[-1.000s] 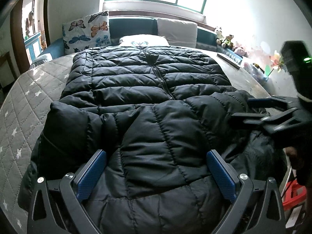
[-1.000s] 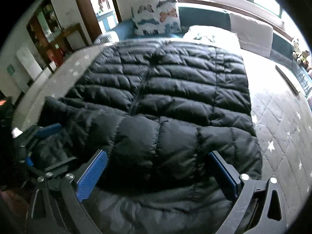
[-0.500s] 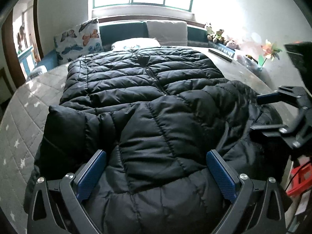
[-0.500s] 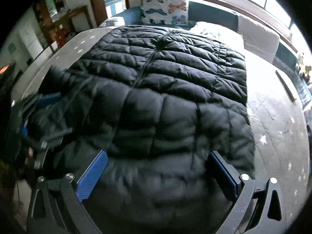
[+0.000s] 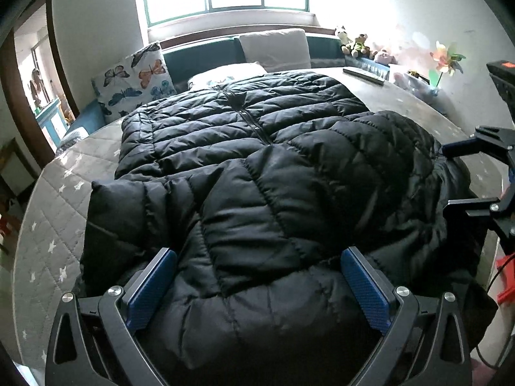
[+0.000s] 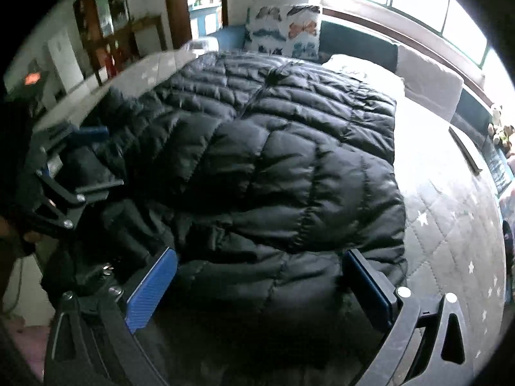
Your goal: Fold large clothes
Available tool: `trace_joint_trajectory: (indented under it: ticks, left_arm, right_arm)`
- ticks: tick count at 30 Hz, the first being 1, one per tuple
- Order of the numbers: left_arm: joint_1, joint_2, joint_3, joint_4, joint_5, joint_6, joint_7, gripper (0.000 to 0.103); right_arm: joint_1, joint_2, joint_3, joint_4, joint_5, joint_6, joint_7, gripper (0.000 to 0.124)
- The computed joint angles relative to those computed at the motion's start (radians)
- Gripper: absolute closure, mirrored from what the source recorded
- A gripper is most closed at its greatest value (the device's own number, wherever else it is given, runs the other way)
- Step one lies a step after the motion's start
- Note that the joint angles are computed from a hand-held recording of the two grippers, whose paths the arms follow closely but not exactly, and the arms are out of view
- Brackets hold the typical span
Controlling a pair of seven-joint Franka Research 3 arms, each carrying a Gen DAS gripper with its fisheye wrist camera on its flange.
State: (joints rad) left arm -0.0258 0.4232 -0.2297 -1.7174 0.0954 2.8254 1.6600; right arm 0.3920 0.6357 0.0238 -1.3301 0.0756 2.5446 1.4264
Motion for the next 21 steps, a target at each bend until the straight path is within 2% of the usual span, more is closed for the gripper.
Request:
trace_joint_trajectory:
  ticks: [2, 3, 4, 5, 7, 8, 10, 13, 17, 19, 21]
  left_arm:
    - [-0.024, -0.007, 0.027, -0.019, 0.034, 0.022, -0.029, 0.000]
    - [-0.048, -0.016, 0.051, -0.029, 0.071, 0.023, -0.056, 0.000]
    - [-0.079, -0.029, 0.085, -0.040, 0.122, 0.020, -0.093, 0.000]
    - [-0.096, -0.047, 0.104, -0.055, 0.163, 0.012, -0.118, 0.000]
    - [-0.081, -0.089, 0.088, -0.099, 0.177, 0.008, -0.115, 0.000]
    - [-0.063, -0.116, 0.069, -0.130, 0.161, 0.014, -0.097, 0.000]
    - [-0.018, -0.176, 0.025, -0.202, 0.097, 0.025, -0.030, 0.000]
    - [0.016, -0.266, -0.008, -0.308, -0.007, 0.021, 0.068, 0.000]
    - [0.012, -0.353, -0.011, -0.389, -0.196, -0.065, 0.210, 0.000]
    - [-0.002, -0.386, 0.002, -0.414, -0.296, -0.122, 0.282, 0.000]
    - [-0.023, -0.416, 0.021, -0.440, -0.396, -0.177, 0.345, 0.000]
  right_arm:
    - [-0.007, 0.038, 0.002, 0.037, 0.003, -0.054, -0.006, 0.021]
    - [-0.005, 0.051, 0.000, 0.032, -0.005, -0.045, -0.018, 0.021]
    - [0.006, 0.041, -0.009, -0.008, -0.023, 0.013, -0.028, 0.021]
    - [0.018, 0.030, -0.019, -0.030, -0.039, 0.037, -0.026, 0.021]
    - [0.032, 0.002, -0.029, -0.054, -0.067, 0.036, -0.032, 0.021]
    - [0.024, -0.023, -0.018, -0.087, -0.064, 0.065, -0.053, 0.021]
    - [0.009, -0.083, 0.001, -0.175, -0.058, 0.141, -0.109, 0.021]
    - [0.023, -0.175, -0.014, -0.316, -0.101, 0.236, -0.153, 0.021]
    - [0.032, -0.256, -0.021, -0.444, -0.142, 0.281, -0.203, 0.021]
    - [0.052, -0.295, -0.039, -0.512, -0.199, 0.300, -0.212, 0.021]
    - [0.039, -0.303, -0.023, -0.535, -0.199, 0.292, -0.245, 0.021]
